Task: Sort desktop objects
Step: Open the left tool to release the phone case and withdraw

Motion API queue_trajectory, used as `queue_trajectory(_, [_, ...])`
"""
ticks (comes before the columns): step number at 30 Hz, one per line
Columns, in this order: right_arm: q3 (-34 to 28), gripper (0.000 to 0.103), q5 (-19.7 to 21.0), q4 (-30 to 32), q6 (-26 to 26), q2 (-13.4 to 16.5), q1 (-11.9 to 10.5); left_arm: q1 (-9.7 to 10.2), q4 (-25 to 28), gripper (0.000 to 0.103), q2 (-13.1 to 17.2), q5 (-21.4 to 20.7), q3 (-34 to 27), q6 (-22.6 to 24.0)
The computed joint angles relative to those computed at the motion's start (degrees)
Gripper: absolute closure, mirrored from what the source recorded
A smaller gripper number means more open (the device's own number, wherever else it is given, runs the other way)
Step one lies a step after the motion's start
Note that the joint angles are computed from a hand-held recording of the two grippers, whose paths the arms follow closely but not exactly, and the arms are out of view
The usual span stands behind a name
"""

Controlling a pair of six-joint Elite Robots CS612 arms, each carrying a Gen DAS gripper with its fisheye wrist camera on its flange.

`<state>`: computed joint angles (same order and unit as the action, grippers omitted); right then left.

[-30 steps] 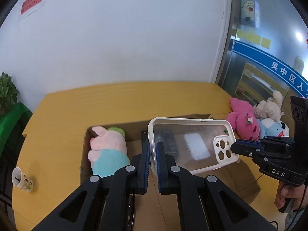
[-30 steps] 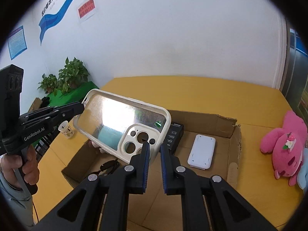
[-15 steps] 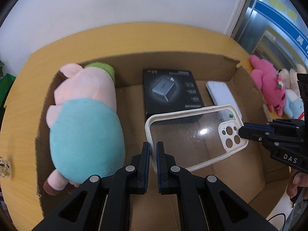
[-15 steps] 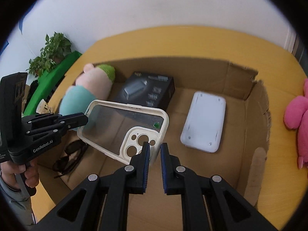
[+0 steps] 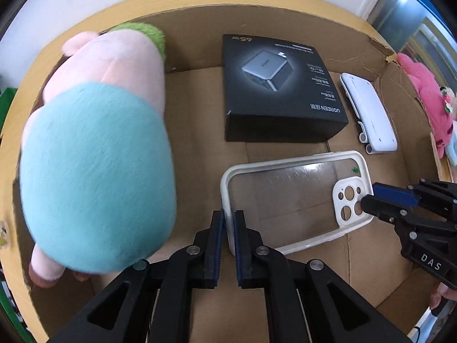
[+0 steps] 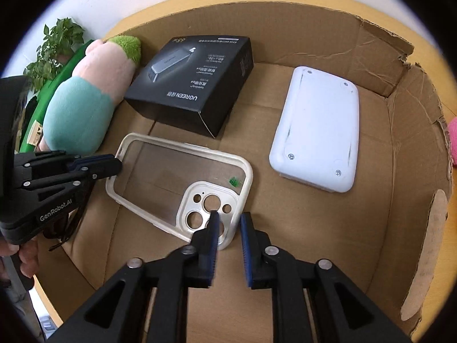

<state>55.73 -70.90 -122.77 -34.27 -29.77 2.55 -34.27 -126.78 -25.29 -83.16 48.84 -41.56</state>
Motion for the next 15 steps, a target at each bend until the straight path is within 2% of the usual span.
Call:
queue_trajectory(1, [0.72,0.073,0.03,-0.68,0.21,-0.42,-0.07,-0.12,-0.39,0.091,-0.66,0.27,0.98,-0.08])
queue_trajectory(2, [1.85,0.062,0.41,-1.78,0.31,-1.11,-0.24,-0.3,-1.48,0.081,-1.81,0.73,2.72,-0.22])
queue_trajectory(3, [3.43,0.058,0.95,-3.44,0.35,-2.09,-0.49,-0.51,-2.77,0.07,-2.91,1.53,4.45,-0.53])
queue_trajectory(6, [12.5,0.045,3.78,-16.35,1.9,-7.09,-1.9,-2.35,-11.87,0.064,-8.34,9.53,13.2,-1.41])
queue_trajectory(7, [16.61,0.037,5.56,-22.35,2.44,-9.32,-2.68,-3.17,-14.98,0.061,-10.0,12.63,15.89,-1.42])
queue_trajectory(8, [19.78,0.029,7.08,-27.21,3.22,-10.89,-3.31,-4.18,-18.68,0.05,-11.75,16.27,18.85,-1.54])
queue_trajectory(9, [22.2,0.025,8.41,-30.9,4.01,-12.07,-3.87,-5.07,-22.06,0.036,-13.0,19.65,21.16,-1.53])
queue_trajectory(10, [25.74,0.024,10.3,-36.16,5.2,-13.76,-4.63,-6.13,-25.89,0.03,-14.25,23.75,23.73,-1.49])
queue_trajectory(12, [28.83,0.024,12.4,-42.37,6.32,-14.69,-5.56,-8.37,-32.94,0.008,-15.75,32.08,27.5,-0.93])
queue_trajectory(14, [32.51,0.024,13.72,-49.26,8.45,-15.78,-6.1,-10.54,-39.73,0.001,-16.56,38.6,31.08,0.19])
queue_trajectory(15, [35.0,0.023,14.4,-54.0,10.17,-16.14,-6.36,-11.5,-42.75,0.0,-16.6,41.31,32.39,1.07])
